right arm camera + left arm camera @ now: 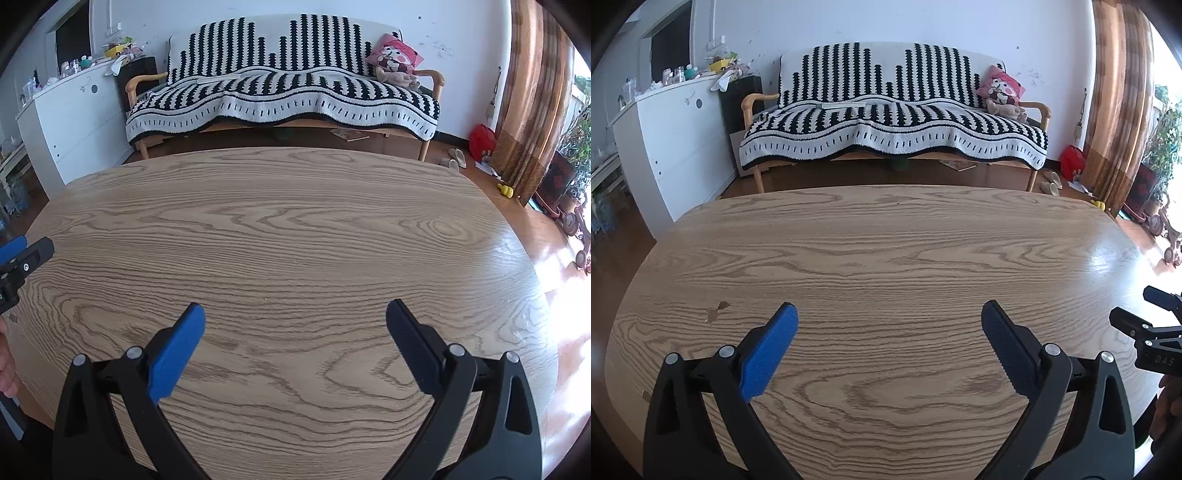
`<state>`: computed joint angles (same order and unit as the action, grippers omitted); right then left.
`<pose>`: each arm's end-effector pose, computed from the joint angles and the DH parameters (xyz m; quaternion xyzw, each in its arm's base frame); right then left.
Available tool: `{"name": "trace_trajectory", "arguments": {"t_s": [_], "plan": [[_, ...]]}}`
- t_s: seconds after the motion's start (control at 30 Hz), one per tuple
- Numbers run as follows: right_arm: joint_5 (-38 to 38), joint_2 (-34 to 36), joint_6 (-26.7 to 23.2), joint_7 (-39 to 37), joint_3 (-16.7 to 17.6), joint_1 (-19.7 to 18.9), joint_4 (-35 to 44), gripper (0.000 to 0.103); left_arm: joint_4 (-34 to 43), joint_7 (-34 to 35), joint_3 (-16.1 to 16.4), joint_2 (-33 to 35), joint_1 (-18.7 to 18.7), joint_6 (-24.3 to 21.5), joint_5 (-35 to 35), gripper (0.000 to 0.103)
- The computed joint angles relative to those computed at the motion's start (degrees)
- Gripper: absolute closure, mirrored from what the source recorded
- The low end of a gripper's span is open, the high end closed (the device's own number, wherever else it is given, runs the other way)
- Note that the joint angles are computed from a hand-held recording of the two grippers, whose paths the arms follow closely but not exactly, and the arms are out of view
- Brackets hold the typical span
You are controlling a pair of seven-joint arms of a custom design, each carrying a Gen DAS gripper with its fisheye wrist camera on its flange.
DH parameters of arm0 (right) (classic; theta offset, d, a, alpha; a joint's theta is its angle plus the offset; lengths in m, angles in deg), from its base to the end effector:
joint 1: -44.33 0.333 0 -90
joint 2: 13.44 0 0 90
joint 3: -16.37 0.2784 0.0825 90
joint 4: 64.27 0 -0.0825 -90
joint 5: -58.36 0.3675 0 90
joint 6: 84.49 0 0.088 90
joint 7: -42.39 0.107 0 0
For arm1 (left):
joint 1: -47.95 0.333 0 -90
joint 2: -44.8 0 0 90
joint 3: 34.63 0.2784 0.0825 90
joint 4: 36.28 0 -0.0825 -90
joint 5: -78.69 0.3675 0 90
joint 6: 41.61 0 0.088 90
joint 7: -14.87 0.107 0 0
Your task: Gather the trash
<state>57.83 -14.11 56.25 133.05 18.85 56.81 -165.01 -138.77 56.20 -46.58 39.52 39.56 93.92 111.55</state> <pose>0.5719 0.1530 0.6055 -0.7419 0.5734 -0.2134 0.2743 0.5328 -0.1959 0.6250 -0.7103 0.5737 -0.2596 0.3146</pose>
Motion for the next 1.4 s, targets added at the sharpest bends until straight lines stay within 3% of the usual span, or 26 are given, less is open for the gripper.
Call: {"name": "trace_trajectory", "arguments": {"t_s": [1.4], "plan": [[0.0, -0.3, -0.1, -0.4, 0.0, -0.1, -0.2, 0.008, -1.3, -0.7, -0.4, -0.5, -0.4, -0.2, 0.3, 0.007]]}}
